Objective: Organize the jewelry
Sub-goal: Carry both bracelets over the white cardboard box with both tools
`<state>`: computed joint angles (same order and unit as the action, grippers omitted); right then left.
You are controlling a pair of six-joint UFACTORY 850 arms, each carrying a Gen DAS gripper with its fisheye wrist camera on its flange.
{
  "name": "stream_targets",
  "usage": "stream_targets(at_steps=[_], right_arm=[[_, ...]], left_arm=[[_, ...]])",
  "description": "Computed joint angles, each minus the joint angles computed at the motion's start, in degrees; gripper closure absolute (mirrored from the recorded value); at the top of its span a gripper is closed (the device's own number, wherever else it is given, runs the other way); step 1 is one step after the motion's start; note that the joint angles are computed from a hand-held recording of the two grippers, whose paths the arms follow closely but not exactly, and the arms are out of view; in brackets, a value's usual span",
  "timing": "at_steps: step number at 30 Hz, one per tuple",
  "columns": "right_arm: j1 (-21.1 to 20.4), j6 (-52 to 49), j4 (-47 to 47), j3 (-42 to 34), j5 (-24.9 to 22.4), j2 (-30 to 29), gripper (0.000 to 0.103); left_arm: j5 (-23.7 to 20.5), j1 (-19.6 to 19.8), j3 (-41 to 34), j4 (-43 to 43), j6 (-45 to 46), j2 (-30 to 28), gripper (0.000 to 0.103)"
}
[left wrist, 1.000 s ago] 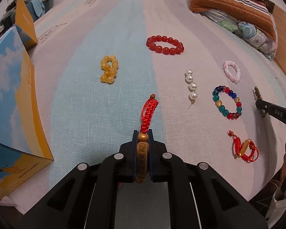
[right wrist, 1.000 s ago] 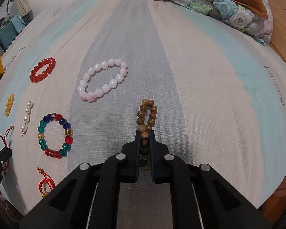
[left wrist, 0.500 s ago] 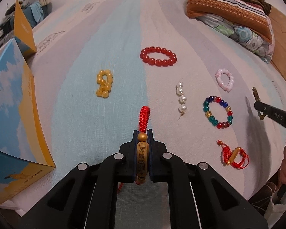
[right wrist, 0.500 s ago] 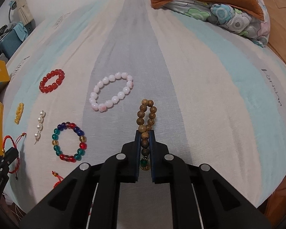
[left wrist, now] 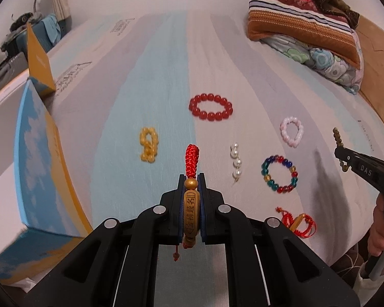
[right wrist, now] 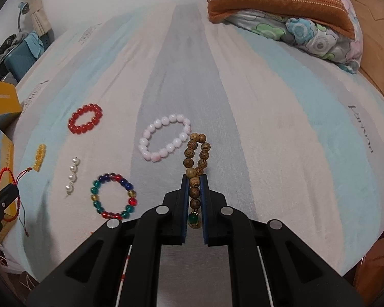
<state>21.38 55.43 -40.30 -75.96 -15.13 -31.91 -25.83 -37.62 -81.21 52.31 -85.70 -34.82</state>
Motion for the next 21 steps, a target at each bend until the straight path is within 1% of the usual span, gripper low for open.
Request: stream_targets(at_steps=[2,6,10,16,21], right_arm=[[0.4,-0.09,-0.16,-0.29,-0.31,0.24,0.095],[1.21,-1.56,1.17,-0.79,-0.33,0.91,0.095],[2.26,-3.94,3.39,-1.46,-0.59,1.32,0.095],[4.35,-4.91,3.7,-3.18,-1.78,1.32,0.095],[6.4,-7.14,5.53,-5.34,-2.56,1.09,0.095]], left_arm=[[0.11,0.46,-0.45,-1.12,0.96,0.38,0.095],[-2.04,0.82,-1.24,-1.02,1.35,1.15,0.095],[-2.18,1.35,-0.5,-1.22,1.39,2.65,0.095],[-2.24,2.14,1.34,-1.06,0.54,5.46,0.095],[-4.5,2.54,4.0,3.49,-5.87,8.79,0.095]])
